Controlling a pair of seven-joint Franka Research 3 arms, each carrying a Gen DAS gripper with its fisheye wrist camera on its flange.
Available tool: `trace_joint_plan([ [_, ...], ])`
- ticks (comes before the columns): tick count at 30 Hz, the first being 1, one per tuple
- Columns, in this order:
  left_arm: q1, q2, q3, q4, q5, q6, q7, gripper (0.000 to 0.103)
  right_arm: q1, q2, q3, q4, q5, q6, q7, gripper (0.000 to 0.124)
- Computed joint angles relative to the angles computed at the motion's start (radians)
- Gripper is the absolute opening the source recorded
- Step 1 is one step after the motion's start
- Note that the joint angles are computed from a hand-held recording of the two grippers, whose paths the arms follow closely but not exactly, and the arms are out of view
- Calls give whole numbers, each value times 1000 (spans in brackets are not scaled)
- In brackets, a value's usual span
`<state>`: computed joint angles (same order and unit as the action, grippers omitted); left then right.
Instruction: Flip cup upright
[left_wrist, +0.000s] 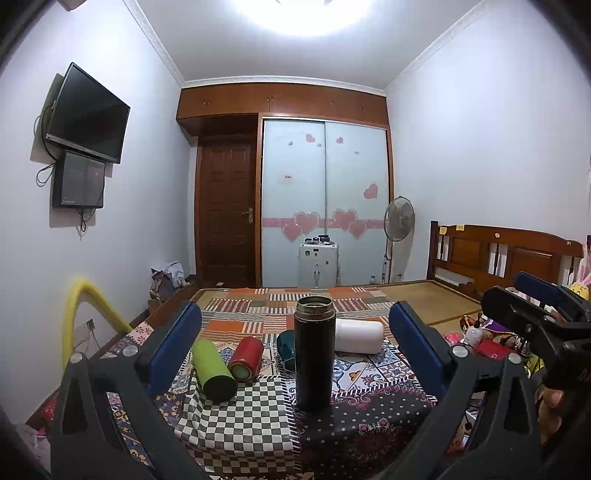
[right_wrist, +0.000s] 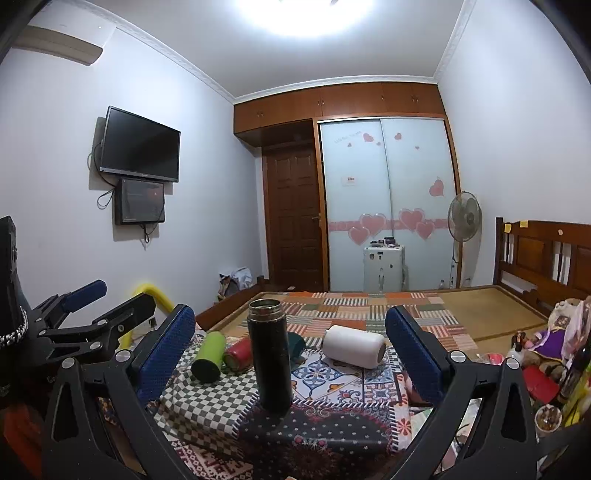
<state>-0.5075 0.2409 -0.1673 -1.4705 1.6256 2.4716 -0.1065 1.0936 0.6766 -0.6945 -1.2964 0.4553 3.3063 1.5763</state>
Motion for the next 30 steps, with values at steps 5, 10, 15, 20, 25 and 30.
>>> trace_joint_plan([
  [5, -1, 2, 0, 2, -2, -1, 6, 103, 0, -2, -1, 0, -4, -3, 3, 103],
  [10, -1, 1, 1, 1, -2, 1, 1, 103, 8, 5, -18, 3, -17, -14, 17, 103],
  [15, -1, 1, 1, 0, -4, 0, 4, 103, 18, 6, -35, -3, -24, -13, 30, 103],
  [20, 0, 1, 1, 0, -5, 4, 4, 103, 21, 7, -42, -2, -30, -15, 40, 103],
  [25, 1, 0, 1, -1, -7, 6, 5, 103, 28, 3, -50, -10, -34, -12, 38, 103],
  [30, 4, 7, 2, 9, -17, 16, 15, 103, 30, 4, -54, -8, -33, -13, 40, 103],
])
